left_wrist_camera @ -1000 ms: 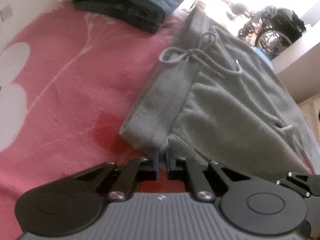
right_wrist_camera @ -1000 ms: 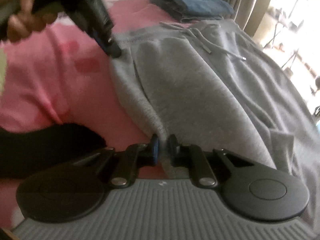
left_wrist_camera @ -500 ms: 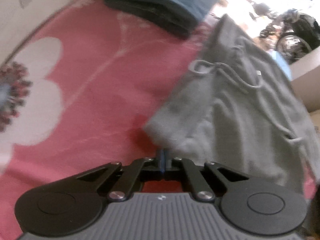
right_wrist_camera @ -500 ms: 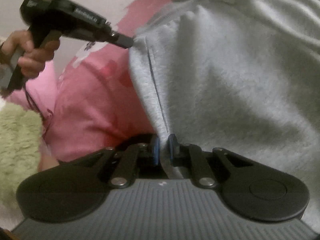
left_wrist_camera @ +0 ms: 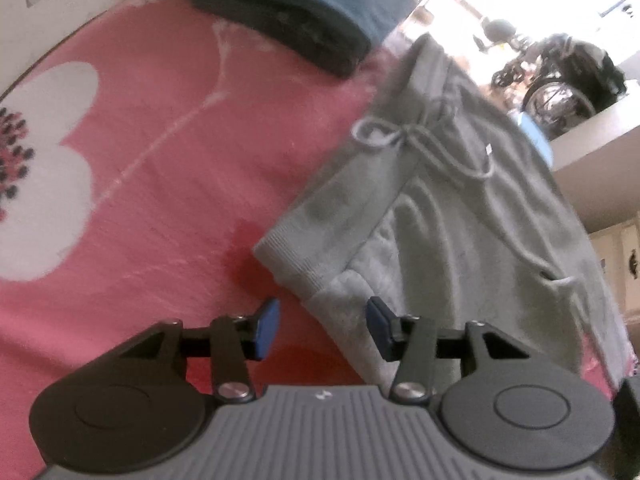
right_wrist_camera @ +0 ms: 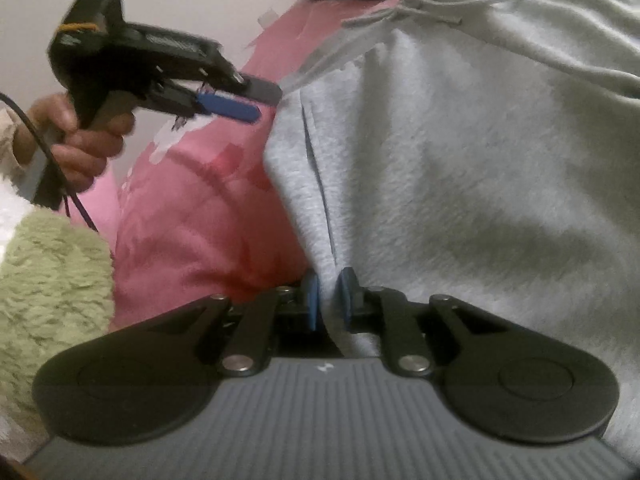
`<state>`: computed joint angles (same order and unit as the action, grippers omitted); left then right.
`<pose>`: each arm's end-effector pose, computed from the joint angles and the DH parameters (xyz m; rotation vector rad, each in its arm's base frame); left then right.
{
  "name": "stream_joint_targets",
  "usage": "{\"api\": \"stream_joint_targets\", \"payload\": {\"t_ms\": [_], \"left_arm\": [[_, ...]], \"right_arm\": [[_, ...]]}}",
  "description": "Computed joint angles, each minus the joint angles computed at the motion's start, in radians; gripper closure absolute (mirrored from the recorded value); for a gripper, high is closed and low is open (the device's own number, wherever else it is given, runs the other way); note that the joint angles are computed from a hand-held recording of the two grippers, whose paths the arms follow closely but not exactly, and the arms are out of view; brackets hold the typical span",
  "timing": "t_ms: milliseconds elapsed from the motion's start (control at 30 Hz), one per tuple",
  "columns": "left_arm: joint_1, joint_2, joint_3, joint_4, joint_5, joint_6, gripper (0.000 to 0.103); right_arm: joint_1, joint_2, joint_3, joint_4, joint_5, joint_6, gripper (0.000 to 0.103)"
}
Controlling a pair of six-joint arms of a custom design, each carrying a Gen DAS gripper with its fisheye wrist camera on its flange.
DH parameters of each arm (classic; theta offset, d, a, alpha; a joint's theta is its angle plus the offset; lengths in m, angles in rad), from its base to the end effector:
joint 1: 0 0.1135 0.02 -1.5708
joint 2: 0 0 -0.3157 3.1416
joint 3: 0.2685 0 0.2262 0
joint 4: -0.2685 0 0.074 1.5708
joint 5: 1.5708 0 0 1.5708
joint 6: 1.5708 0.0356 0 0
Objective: Fold clothes
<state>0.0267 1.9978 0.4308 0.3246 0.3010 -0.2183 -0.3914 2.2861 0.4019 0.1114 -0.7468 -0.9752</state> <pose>0.2466 -0.0040 0.0808 -0.2730 2.7950 -0.4683 0.1912 -0.0527 0.0278 -0.6623 2.5701 0.9754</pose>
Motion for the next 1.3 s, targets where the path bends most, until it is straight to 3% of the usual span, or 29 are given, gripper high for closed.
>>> {"api": "stream_joint_targets", "payload": {"t_ms": [33, 67, 100, 167, 267, 333, 467, 633, 733, 867, 900, 1000, 1100, 1200, 1300], "left_arm": [[-0.019, 0.02, 0.002, 0.018, -0.016, -0.016, 0.059], [-0.038, 0.04, 0.005, 0.035, -0.033, -0.033, 0.082], [-0.057, 0.05, 0.004, 0.047, -0.053, -0.044, 0.09], [-0.094, 0.022, -0.011, 0.054, -0.115, -0.043, 0.093], [-0.133, -0.006, -0.023, 0.054, -0.192, -0.038, 0.094], [-0.123, 0.022, -0.01, 0.048, -0.198, -0.035, 0.094], [-0.124, 0.071, -0.037, 0.133, -0.213, 0.002, 0.091], [-0.137, 0.046, -0.078, 0.178, -0.258, 0.066, 0.086], [-0.166, 0.051, -0.081, 0.195, -0.304, 0.054, 0.087], [-0.239, 0.099, -0.081, 0.25, -0.402, 0.063, 0.087], [-0.251, 0.111, -0.082, 0.262, -0.417, 0.066, 0.087], [-0.252, 0.094, -0.091, 0.258, -0.419, 0.088, 0.084], [-0.217, 0.027, -0.11, 0.211, -0.406, 0.12, 0.07], [-0.199, -0.074, -0.151, 0.181, -0.438, 0.144, 0.072], [-0.187, -0.177, -0.192, 0.176, -0.436, 0.148, 0.075]], "right_arm": [[-0.009, -0.005, -0.007, 0.007, -0.006, 0.003, 0.09], [-0.017, -0.01, -0.015, 0.015, -0.012, 0.006, 0.09], [-0.02, -0.013, -0.026, 0.032, -0.018, 0.014, 0.09], [-0.023, -0.022, -0.052, 0.069, -0.022, 0.027, 0.09], [-0.028, -0.017, -0.099, 0.144, -0.023, 0.043, 0.088], [-0.065, -0.007, -0.074, 0.094, -0.009, 0.037, 0.087], [-0.179, -0.019, -0.028, -0.033, 0.044, -0.031, 0.084], [-0.36, -0.092, 0.082, -0.311, -0.064, -0.118, 0.084], [-0.363, -0.114, 0.083, -0.205, -0.078, 0.029, 0.084], [-0.259, -0.022, 0.009, 0.131, 0.162, 0.255, 0.085], [-0.264, 0.014, 0.004, 0.159, 0.172, 0.265, 0.085], [-0.279, -0.022, -0.006, 0.138, 0.174, 0.275, 0.085], [-0.325, -0.061, -0.011, 0.095, 0.172, 0.256, 0.085], [-0.426, -0.12, -0.012, 0.02, 0.119, 0.187, 0.084], [-0.473, -0.125, 0.012, -0.024, 0.061, 0.198, 0.084]]}}
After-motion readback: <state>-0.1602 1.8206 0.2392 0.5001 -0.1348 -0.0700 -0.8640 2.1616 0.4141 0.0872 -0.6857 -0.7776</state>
